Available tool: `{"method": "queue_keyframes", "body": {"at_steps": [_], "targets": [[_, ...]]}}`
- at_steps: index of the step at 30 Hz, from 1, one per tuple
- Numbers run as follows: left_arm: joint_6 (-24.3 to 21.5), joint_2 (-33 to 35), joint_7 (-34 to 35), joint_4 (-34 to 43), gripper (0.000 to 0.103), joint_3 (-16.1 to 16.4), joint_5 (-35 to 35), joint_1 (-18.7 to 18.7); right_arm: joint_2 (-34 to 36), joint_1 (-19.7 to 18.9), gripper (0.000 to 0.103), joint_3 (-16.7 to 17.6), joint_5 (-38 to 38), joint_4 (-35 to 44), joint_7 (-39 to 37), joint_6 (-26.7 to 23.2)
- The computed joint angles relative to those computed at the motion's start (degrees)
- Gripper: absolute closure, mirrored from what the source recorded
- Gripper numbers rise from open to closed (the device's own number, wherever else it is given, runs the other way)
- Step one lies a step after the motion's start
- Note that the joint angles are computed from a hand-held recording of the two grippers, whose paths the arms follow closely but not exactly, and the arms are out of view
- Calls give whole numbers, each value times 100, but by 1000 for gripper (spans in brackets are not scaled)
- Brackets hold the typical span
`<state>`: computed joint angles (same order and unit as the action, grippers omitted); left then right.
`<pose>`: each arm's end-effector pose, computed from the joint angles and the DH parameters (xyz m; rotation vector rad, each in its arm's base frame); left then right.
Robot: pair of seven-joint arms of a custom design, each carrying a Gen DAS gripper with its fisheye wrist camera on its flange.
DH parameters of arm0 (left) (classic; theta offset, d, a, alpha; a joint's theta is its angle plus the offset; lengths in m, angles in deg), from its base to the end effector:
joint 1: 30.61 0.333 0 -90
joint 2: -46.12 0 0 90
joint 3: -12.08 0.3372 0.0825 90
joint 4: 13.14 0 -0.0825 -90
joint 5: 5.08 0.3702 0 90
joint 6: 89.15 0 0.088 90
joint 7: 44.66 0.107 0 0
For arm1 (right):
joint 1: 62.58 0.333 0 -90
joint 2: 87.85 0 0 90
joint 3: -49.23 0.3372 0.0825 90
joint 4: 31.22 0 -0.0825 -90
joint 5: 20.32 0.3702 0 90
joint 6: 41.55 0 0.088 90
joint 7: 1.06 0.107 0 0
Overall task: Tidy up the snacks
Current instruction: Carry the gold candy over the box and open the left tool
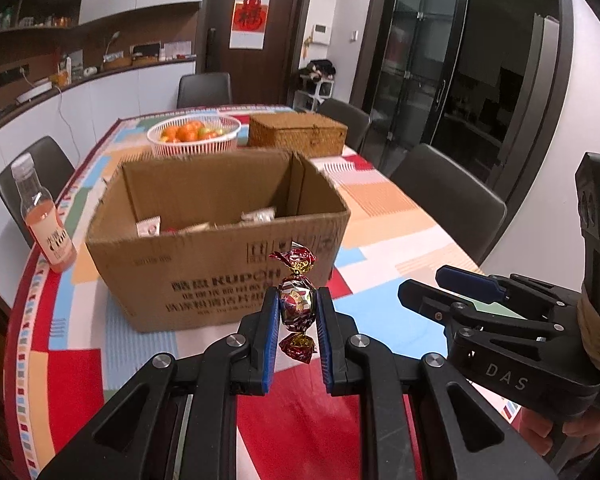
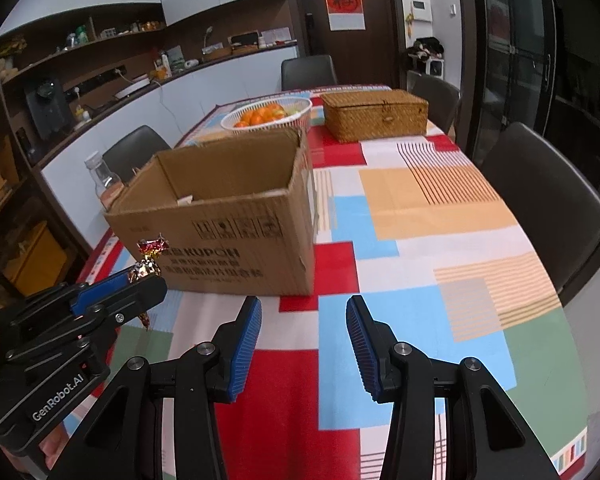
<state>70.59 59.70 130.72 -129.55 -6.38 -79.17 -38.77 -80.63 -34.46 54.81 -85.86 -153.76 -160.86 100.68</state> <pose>0.5632 -0.2223 0.3958 -1.0387 2.4956 -1.2388 0.4721 0.3178 0.3969 -1.3170 2.1403 -0.7841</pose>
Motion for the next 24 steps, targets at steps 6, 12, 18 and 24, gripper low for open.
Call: {"method": "queue_keyframes", "body": {"at_steps": [6,12,18,24], "targets": [[61,19,201,216,84,9,-266,2,22,26,58,-3,-52,221,-139,-204],[206,200,117,590,84,-21,-203,-26,75,7,58,-46,-179,479,-289,-328],[291,436,-274,936,84,-111,236,2,212,-62,58,-133,-231,736,-535,-305],[383,815,-1070,1346,84,-219,1128,17,410,-134,58,-260,-114,979,-832,-228]]}}
